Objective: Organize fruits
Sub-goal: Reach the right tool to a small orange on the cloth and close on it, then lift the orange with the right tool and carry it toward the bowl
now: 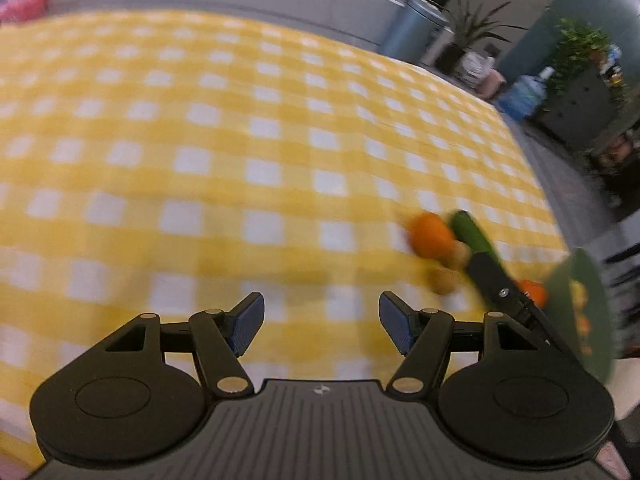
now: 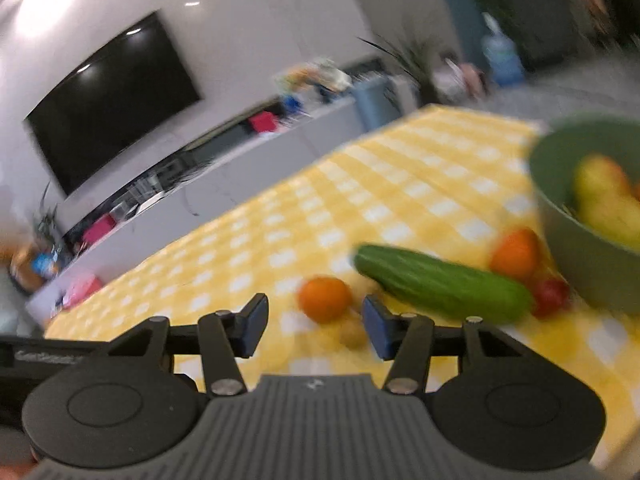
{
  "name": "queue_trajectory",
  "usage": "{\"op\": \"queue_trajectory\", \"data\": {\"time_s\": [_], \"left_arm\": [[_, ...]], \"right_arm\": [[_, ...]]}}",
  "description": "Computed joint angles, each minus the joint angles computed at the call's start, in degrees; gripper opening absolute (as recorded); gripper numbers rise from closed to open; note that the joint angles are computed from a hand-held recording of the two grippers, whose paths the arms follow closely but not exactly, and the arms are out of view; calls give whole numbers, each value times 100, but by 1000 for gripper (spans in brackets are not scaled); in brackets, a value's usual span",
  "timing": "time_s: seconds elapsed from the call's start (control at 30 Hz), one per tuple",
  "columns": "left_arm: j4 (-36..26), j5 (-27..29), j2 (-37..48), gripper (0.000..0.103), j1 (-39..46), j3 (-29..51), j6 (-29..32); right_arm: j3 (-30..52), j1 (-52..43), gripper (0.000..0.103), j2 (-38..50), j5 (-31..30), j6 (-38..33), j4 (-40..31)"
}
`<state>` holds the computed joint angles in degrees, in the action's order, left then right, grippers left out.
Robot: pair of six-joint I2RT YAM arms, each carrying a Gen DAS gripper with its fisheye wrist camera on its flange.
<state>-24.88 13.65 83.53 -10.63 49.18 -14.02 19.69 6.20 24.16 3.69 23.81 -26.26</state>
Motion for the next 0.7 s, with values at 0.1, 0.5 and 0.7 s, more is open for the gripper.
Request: {"op": "queue_trajectory", "data": {"time_s": [0.1, 0.5, 0.7], "left_arm": [[-24, 77, 106, 77, 174, 43, 5], [-232, 374, 514, 76, 481, 171, -268], [-276, 453, 585, 76, 612, 217, -341]], "right_arm": [[145, 939, 51, 982, 1156, -602, 563], [802, 1376, 50, 4341, 2251, -1760, 2215], [785, 1230, 37, 4852, 2583, -2046, 2555]]}}
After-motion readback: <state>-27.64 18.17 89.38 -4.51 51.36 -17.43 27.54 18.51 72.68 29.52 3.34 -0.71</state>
